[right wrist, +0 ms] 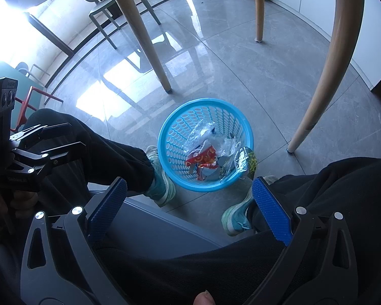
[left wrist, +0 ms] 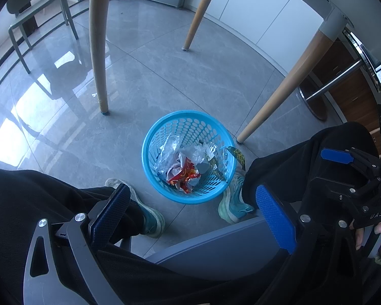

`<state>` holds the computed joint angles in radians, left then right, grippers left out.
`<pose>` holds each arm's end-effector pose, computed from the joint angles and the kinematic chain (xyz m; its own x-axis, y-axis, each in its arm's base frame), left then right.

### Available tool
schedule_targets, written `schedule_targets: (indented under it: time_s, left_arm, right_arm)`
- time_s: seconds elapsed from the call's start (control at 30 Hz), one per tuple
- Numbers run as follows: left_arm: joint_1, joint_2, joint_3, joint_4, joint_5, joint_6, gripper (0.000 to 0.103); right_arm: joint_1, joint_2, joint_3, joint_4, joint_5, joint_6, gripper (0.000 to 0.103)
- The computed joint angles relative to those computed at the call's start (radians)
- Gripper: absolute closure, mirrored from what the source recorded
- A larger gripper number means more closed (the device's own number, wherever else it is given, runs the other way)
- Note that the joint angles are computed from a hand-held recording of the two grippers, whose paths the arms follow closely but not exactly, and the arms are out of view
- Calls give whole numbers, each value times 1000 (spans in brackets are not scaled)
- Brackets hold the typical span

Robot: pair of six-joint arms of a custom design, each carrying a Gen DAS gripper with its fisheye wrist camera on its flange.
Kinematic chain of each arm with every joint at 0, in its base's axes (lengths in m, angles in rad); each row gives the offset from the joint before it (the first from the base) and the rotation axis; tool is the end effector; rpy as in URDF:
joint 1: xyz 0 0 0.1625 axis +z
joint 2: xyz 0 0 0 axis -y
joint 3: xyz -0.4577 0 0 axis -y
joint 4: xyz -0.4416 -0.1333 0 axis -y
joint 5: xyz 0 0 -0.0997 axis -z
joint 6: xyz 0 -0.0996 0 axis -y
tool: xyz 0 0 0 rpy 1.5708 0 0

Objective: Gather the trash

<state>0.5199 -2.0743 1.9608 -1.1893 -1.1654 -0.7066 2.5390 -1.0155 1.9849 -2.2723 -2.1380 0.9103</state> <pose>-0.1658 -0.2938 0.4988 -0.8216 0.3350 -0.4612 0.3990 0.9158 -0.0455 0.5108 -0.2545 0.0799 -0.8488 -0.0441 0.5269 -0.2025 0.9477 -0.2468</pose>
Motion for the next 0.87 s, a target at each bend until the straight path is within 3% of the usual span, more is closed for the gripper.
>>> schedule_targets:
  time_s: [0.87]
  left_arm:
    - [-20, -18, 12, 5, -6, 23, 6]
  right_arm:
    - [-3, -2, 0, 1, 2, -2, 9]
